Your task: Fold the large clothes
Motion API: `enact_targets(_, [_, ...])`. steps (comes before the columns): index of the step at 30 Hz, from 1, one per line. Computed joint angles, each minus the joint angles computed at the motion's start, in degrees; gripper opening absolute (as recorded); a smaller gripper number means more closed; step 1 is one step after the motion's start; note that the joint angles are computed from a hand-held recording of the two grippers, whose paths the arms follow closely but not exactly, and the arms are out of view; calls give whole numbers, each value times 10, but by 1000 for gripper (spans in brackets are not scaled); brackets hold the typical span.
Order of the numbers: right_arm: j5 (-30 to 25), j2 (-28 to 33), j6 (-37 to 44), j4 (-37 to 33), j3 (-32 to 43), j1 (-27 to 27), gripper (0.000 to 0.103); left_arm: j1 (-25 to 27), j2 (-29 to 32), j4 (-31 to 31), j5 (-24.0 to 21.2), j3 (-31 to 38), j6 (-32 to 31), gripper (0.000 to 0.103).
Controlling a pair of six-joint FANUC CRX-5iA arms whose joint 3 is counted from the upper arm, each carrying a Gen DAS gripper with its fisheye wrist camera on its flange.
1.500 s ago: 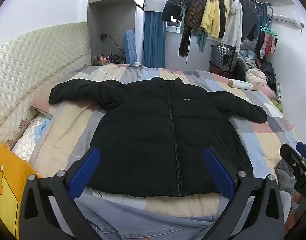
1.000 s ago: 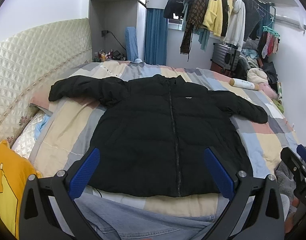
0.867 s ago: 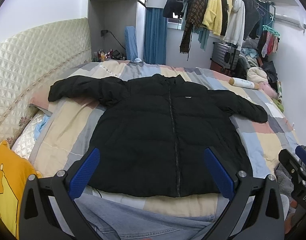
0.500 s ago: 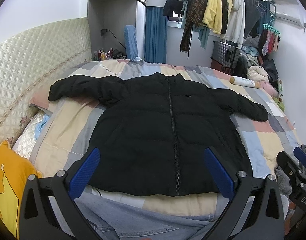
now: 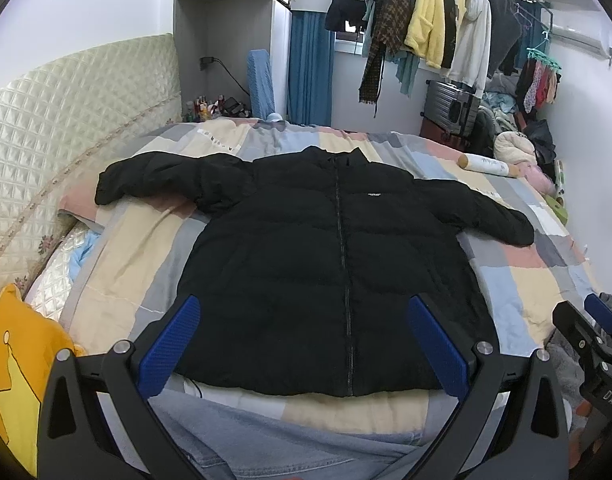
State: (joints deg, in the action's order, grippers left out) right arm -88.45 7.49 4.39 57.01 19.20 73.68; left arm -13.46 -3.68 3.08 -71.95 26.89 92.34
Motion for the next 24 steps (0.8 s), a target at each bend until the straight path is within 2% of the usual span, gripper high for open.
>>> enact_targets(7, [28,-22,-6,-10,-2,-24,103,-11,64,17,-28,102,-3,103])
enact_targets(11, [29,-27,16,10,-3,-46,103,-20,110,34,-23,165,-6,103])
enact_targets(14, [49,-47,4,24,-29,-73,103,-20,144,69,-10,196,-16,103])
enact_targets(18, [112,-94,-38,32,-103,-144,103,-15,172,137,59,174,-56,103])
enact_targets(20, [153,-116,-59,28,-137,-184,103,-10,172,167,120,125,-81,103])
enact_targets(21, [200,-135,-61,17,-167,-220,103,-9,174,172,133,116,-88,103])
enact_targets(24, [262,-156,-63,12,-220,-290,103,-3,190,165,166,88,-100,103])
